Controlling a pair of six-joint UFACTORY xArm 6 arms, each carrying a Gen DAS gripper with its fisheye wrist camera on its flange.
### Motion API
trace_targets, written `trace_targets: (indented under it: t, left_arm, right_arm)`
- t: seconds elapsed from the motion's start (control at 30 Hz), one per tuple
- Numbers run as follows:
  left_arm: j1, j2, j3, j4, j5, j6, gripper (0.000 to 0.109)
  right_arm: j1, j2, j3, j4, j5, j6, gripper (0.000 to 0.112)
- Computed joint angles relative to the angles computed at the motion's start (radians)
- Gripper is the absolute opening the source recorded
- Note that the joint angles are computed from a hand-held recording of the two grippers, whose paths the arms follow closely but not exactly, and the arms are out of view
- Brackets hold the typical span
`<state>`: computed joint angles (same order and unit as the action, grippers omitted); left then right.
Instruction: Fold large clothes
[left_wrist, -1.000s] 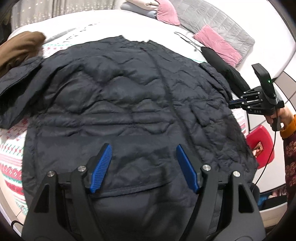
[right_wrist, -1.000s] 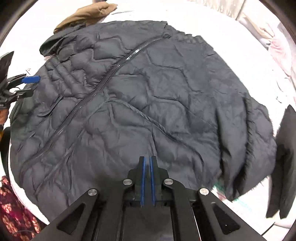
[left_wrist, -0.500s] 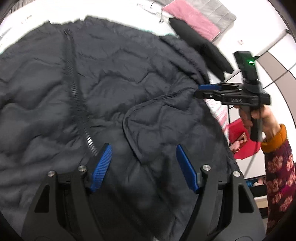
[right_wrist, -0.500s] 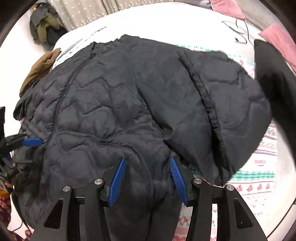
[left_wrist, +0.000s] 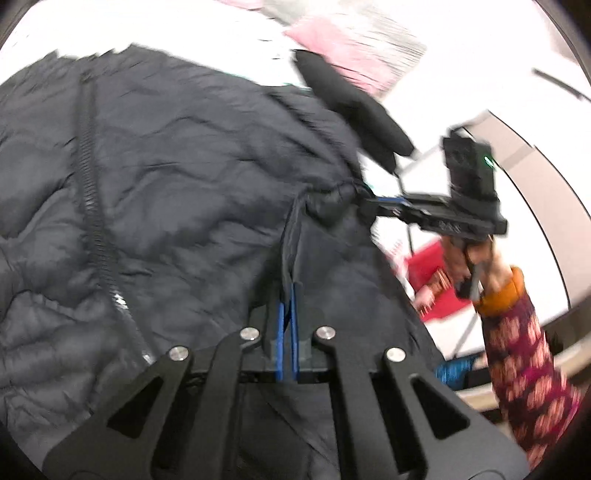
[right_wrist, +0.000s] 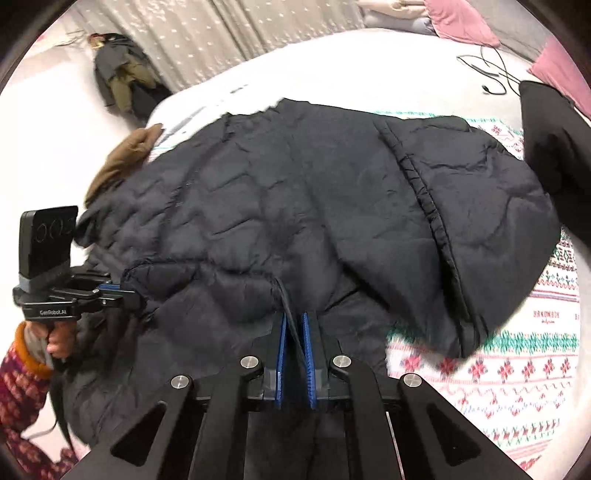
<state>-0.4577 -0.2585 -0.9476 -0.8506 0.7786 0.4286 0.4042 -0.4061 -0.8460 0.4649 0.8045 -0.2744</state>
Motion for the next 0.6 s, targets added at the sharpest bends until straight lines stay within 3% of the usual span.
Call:
trace_targets:
  t: [0.1,0.17,0.2,0.27,0.37,0.43,0.47,0.53,0.6]
  left_arm:
    - [-0.025,-0.077,0.051,0.088,0.031,0.049,0.004]
    - [-0.052,-0.116,0.087,0.216,0.046,0.034,0.004]
    - [-0.061,-0.114,0.092,0.273,0.058,0.019,0.004]
    - [-0.064,-0.108,0.092,0.348,0.11,0.003,0.004]
    - [-0.062,-0.095,0.061,0.406,0.211,-0.006,0.007]
    - [-0.061,-0.106,0.064,0.428,0.231,-0.006,0.026]
    - [-0.064,-0.124,0.072,0.437,0.214,-0.013,0.033]
    - [-0.062,-0.16,0.093,0.427,0.168,-0.029,0.057]
    - [-0.04,-0.193,0.119,0.39,0.128,-0.044,0.065]
  right_arm:
    - [-0.002,-0.093,0.03,-0.005,0.086,-0.031,0.011]
    - [-0.006,-0.137,0.034,-0.021,0.158,-0.033,0.014]
    - [-0.014,-0.154,0.034,-0.019,0.189,-0.039,0.02]
    - [-0.02,-0.188,0.038,-0.044,0.223,-0.022,0.048]
    - [-0.033,-0.208,0.041,-0.041,0.199,0.007,0.051]
    - [-0.021,-0.197,0.036,-0.039,0.173,0.025,0.051]
    - [-0.006,-0.187,0.036,-0.043,0.154,0.032,0.051]
    - [0.041,-0.158,0.036,-0.063,0.109,0.056,0.051]
    - [0.096,-0.109,0.042,-0.088,0.075,0.089,0.051]
